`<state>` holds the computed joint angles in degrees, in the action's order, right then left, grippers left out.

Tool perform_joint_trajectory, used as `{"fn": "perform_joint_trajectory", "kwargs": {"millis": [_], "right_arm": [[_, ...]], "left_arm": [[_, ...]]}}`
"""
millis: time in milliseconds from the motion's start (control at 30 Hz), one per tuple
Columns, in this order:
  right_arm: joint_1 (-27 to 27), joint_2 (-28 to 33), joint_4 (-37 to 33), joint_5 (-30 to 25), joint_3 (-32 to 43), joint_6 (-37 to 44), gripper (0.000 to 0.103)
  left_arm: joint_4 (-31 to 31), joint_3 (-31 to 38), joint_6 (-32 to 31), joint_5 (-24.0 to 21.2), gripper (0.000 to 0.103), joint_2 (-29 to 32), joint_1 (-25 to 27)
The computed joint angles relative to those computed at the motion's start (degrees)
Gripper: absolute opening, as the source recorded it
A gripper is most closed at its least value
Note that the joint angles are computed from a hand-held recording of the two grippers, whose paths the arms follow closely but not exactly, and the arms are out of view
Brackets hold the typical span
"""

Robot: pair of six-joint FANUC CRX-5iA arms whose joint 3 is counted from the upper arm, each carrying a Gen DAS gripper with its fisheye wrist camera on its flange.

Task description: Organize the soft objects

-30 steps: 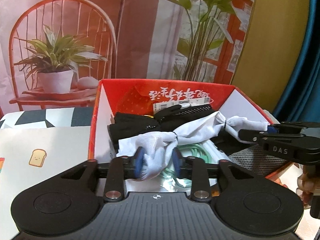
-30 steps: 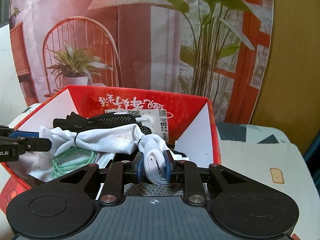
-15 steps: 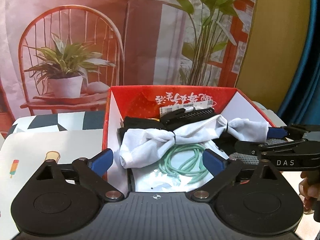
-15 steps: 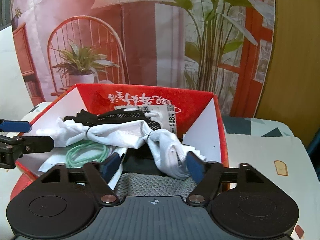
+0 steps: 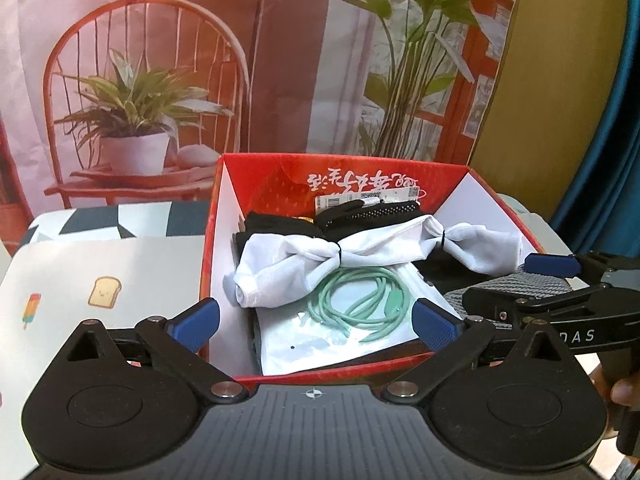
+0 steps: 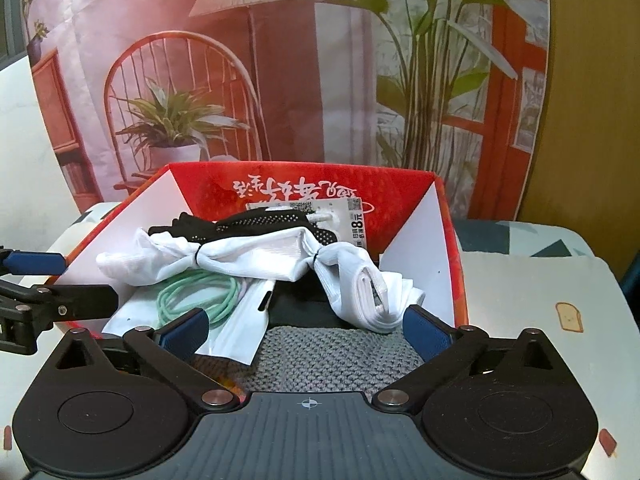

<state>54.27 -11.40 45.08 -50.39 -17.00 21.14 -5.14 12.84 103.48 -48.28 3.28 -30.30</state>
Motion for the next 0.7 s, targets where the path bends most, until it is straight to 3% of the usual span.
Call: {"fn": "perform_joint_trajectory", "kwargs": {"millis": [267, 700], "right_arm": [[0.67, -0.02, -1.24, -1.42, 0.56, 0.10, 0.103], [0.85, -0.64, -2.11, -1.18, -0.28, -1.91, 0.103]], "left_arm": [[4.16, -0.68, -0.46, -0.66, 0.103, 0.63, 1.05], [-2.38, 1.94, 3.53, -3.36, 0.103, 1.55, -1.38]]}}
